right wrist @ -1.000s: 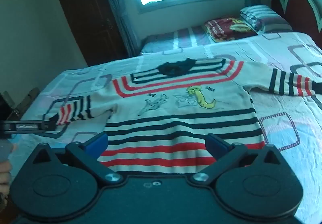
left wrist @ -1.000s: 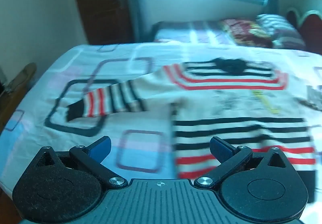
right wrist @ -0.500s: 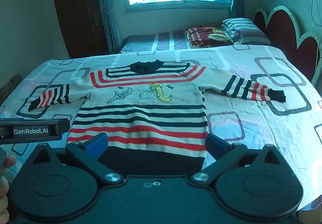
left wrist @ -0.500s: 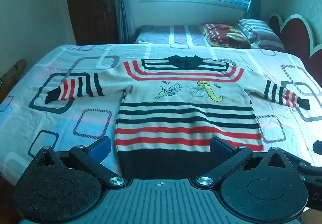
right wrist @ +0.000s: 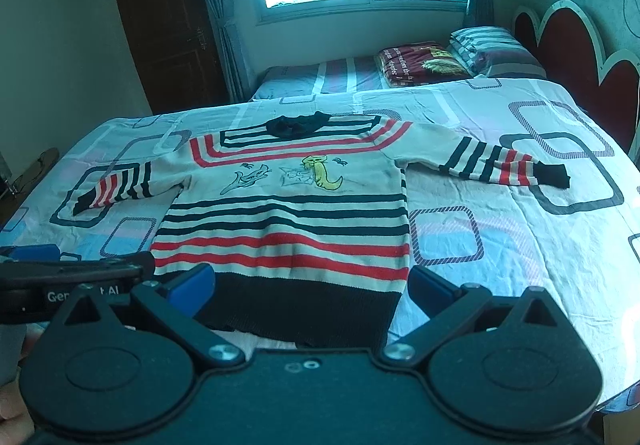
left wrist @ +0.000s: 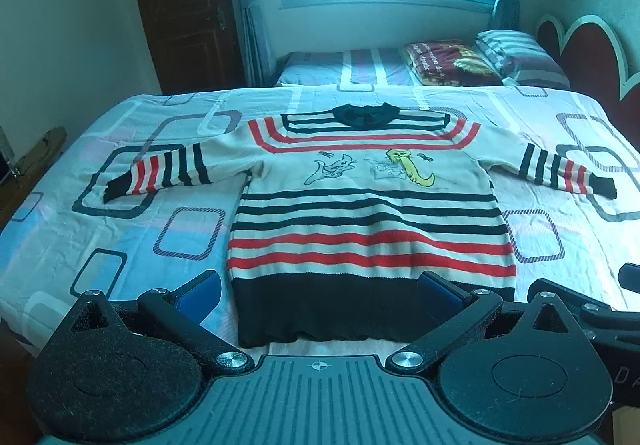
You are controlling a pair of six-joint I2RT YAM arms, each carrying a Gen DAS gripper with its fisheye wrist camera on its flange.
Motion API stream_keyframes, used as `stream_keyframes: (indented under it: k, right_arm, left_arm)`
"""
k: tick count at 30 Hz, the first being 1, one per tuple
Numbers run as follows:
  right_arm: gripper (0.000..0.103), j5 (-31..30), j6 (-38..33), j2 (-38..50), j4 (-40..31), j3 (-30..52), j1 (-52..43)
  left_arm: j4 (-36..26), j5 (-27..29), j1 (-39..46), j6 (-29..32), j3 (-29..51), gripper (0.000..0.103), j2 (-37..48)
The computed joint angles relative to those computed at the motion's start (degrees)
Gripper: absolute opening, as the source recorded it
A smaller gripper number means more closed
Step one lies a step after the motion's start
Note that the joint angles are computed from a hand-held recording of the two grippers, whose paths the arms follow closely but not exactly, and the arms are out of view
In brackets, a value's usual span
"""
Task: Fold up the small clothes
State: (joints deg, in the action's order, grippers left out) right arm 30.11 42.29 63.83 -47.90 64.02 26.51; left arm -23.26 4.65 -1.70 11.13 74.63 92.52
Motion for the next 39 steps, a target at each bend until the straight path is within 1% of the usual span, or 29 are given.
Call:
stream_keyframes:
  k: [1,2,3,4,5,7,9,10,11,12,13,16,17,19,20,21,26,27,39]
  right_arm:
    - [0.102,0.1,0.0,-0.2,-0.2,-0.1,0.2]
    - [0.102,0.0,0.0,-0.4,-0.3,-0.1,0.2]
    - [0.102,0.0,0.1,-0.5,-0.3,-0.2,0.3]
    - [0.102,0.1,0.2,-0.7,-0.5,-0.2,0.3]
    - [0.102,0.2,0.3,-0.8,-0.7,-0.2,0.3]
    - [0.102,0.6,0.5,-0.8,-1.2,0.0,0.6]
    - [0.102,1.1,0.8,-0.9,-1.5,0.1,0.8]
    - [0.102,1.2,0.8,-1.0,-1.6,0.2,0.8]
    - [0.102,1.2,0.7,-1.1,-1.7,0.3,0.8]
    - [0.102,1.4,0.8,-1.0,-1.8,0.5,1.0]
    - [0.102,1.5,0.9,-1.0,-1.9,0.5,1.0]
    - [0.102,1.6,1.0,-0.7,-2.1,0.8,1.3]
    - [0.102,1.7,1.0,-0.6,-2.1,0.9,1.4]
    - [0.102,1.7,1.2,-0.6,-2.2,0.9,1.4]
    - [0.102,1.7,1.2,-0.6,-2.1,0.9,1.5]
    - [0.102,1.6,1.3,-0.5,-2.2,0.9,1.5]
    - [0.102,1.3,1.6,-0.2,-2.1,0.9,1.5]
    - [0.102,1.2,1.5,-0.4,-2.0,0.7,1.5]
    - [0.102,1.1,1.4,0.0,-1.8,0.6,1.0]
  left_arm:
    - [-2.9,3.9,2.8,3.5,1.7,0.103,-0.7]
    - [-6.6,5.4,3.7,4.9,3.6,0.103,-1.0]
    - [-12.0,10.0,6.7,9.7,8.3,0.103,-0.2]
    - [-15.3,10.6,6.8,10.3,10.2,0.103,-0.3]
    - [-17.3,10.5,6.5,10.2,11.8,0.103,-0.3]
    - [-23.4,9.0,3.9,8.8,18.2,0.103,0.9]
    - [-25.2,9.1,3.9,8.5,19.7,0.103,0.9]
    - [-26.1,7.9,2.1,7.4,20.3,0.103,0.6]
    - [-26.7,8.1,2.4,7.6,21.2,0.103,1.2]
    - [-26.5,7.5,1.4,7.0,20.2,0.103,0.4]
    - [-26.9,7.7,1.6,7.0,21.0,0.103,0.9]
    - [-24.9,6.0,-1.1,5.1,17.7,0.103,-0.8]
    - [-25.1,6.2,-0.8,5.3,18.3,0.103,-0.3]
    - [-23.4,4.9,-2.7,4.0,14.8,0.103,-2.5]
    - [-23.7,5.0,-2.5,4.1,15.4,0.103,-2.0]
    - [-23.0,4.1,-3.5,3.5,13.8,0.103,-3.1]
    - [-22.6,3.3,-4.8,2.5,12.4,0.103,-3.9]
    - [-22.1,2.7,-5.5,2.2,11.0,0.103,-5.0]
    - [-21.6,1.1,-7.6,0.9,9.4,0.103,-6.2]
